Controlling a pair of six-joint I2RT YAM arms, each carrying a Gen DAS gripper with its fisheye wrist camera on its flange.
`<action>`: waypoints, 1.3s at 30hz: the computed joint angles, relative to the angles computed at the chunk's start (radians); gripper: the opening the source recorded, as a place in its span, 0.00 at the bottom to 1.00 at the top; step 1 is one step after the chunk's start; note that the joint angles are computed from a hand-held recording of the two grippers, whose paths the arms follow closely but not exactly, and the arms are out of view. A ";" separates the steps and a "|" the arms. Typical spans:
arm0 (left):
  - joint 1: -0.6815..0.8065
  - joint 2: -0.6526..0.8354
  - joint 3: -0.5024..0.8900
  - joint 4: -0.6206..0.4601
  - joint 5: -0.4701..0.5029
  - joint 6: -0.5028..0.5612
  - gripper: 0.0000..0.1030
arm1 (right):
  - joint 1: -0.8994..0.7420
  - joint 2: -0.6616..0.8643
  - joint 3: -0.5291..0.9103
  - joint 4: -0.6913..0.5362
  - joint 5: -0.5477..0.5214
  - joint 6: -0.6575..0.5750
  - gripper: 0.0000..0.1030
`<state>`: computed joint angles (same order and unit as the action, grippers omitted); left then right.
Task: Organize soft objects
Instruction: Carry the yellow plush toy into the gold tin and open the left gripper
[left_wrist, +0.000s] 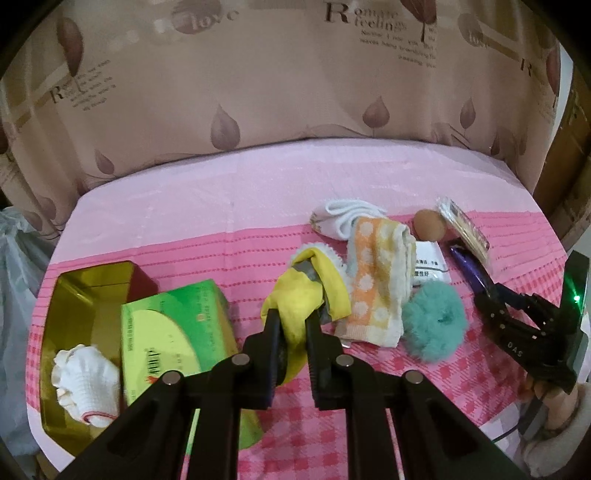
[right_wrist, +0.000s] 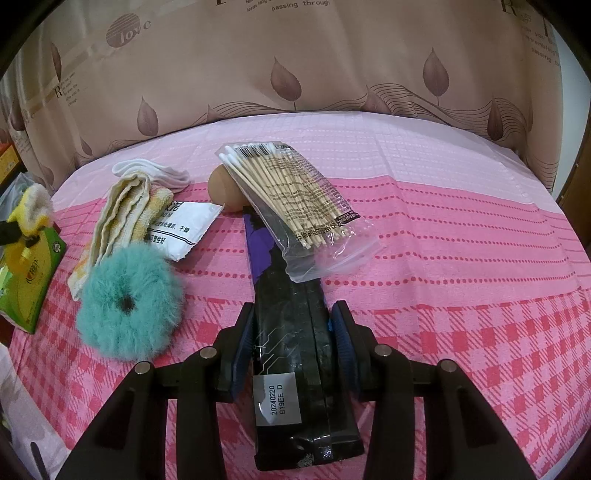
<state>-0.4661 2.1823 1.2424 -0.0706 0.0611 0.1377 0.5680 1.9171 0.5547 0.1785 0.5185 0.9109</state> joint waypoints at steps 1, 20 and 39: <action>0.010 -0.009 -0.006 0.001 0.002 0.001 0.13 | -0.001 0.000 0.000 0.001 -0.001 0.000 0.39; 0.278 -0.043 -0.017 -0.011 0.015 0.029 0.13 | 0.067 0.023 0.048 -0.072 0.028 0.044 0.39; 0.455 0.143 0.239 -0.107 -0.035 0.081 0.13 | 0.093 0.048 0.095 -0.129 0.045 0.078 0.39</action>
<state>-0.0107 2.3251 1.4815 -0.1773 0.0258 0.2183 0.6615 1.9649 0.6498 0.0491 0.5633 0.9893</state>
